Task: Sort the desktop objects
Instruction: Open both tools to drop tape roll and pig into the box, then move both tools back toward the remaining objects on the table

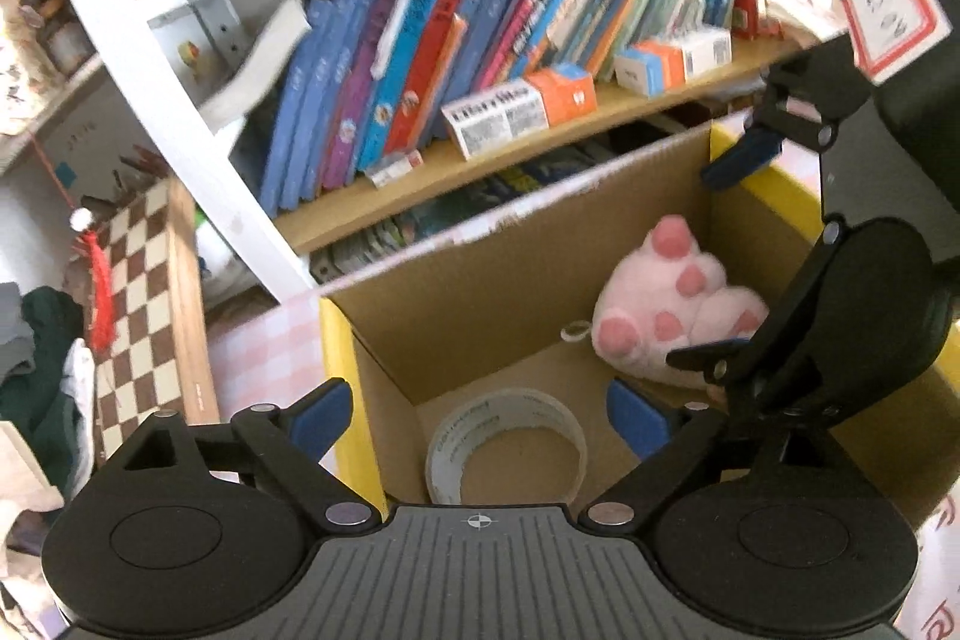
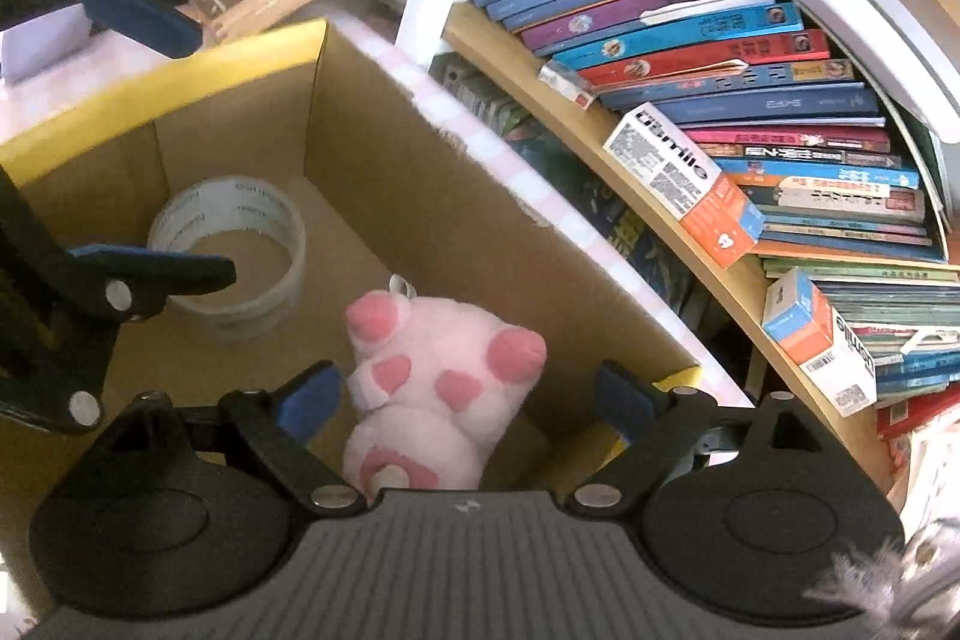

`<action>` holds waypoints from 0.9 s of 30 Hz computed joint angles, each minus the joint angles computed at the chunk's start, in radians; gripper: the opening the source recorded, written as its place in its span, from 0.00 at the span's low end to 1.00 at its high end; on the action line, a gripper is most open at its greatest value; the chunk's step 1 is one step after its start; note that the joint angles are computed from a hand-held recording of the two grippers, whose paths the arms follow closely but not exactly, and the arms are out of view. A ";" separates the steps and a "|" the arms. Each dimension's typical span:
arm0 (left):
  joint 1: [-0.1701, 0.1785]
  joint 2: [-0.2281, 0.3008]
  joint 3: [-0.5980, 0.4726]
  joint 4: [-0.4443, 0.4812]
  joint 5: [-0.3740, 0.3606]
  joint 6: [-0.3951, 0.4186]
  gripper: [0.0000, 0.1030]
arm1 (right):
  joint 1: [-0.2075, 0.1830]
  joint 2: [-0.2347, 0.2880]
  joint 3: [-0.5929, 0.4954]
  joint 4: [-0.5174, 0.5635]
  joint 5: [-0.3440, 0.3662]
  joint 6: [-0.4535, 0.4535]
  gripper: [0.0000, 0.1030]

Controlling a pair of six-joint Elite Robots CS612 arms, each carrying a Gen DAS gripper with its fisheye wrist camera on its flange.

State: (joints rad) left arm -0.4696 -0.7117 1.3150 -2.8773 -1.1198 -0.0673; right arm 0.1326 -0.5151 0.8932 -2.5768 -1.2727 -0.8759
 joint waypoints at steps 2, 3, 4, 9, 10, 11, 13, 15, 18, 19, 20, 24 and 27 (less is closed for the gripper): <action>-0.004 -0.011 0.019 -0.034 0.013 -0.011 0.91 | -0.003 -0.010 0.017 -0.017 0.014 0.011 0.89; -0.006 -0.017 0.029 -0.047 0.020 -0.017 0.92 | -0.004 -0.014 0.024 -0.024 0.021 0.017 0.90; -0.008 -0.023 0.039 -0.059 0.026 -0.023 0.92 | -0.005 -0.019 0.031 -0.030 0.027 0.022 0.90; -0.017 -0.051 0.086 -0.112 0.051 -0.041 0.92 | -0.008 -0.046 0.073 -0.057 0.052 0.053 0.90; -0.019 -0.057 0.096 -0.122 0.056 -0.044 0.92 | -0.010 -0.053 0.083 -0.064 0.061 0.064 0.90; -0.020 -0.062 0.106 -0.132 0.061 -0.048 0.92 | -0.011 -0.061 0.096 -0.072 0.071 0.075 0.90; -0.024 -0.074 0.127 -0.150 0.071 -0.061 0.92 | -0.014 -0.078 0.125 -0.101 0.093 0.100 0.90; -0.027 -0.086 0.150 -0.171 0.077 -0.072 0.92 | -0.019 -0.098 0.161 -0.143 0.120 0.130 0.90; -0.034 -0.104 0.186 -0.212 0.091 -0.078 0.93 | -0.027 -0.133 0.228 -0.231 0.159 0.197 0.90; -0.037 -0.111 0.200 -0.228 0.096 -0.080 0.94 | -0.030 -0.144 0.250 -0.261 0.169 0.221 0.90; -0.039 -0.118 0.214 -0.245 0.099 -0.082 0.96 | -0.032 -0.154 0.271 -0.288 0.173 0.245 0.90; -0.047 -0.145 0.272 -0.312 0.104 -0.092 0.96 | -0.041 -0.195 0.354 -0.389 0.171 0.344 0.90; -0.053 -0.166 0.320 -0.351 0.108 -0.117 0.96 | -0.046 -0.224 0.416 -0.455 0.155 0.409 0.90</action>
State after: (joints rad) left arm -0.5221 -0.8780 1.6347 -3.2280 -1.0115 -0.1841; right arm 0.0869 -0.7395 1.3092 -3.0316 -1.1176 -0.4672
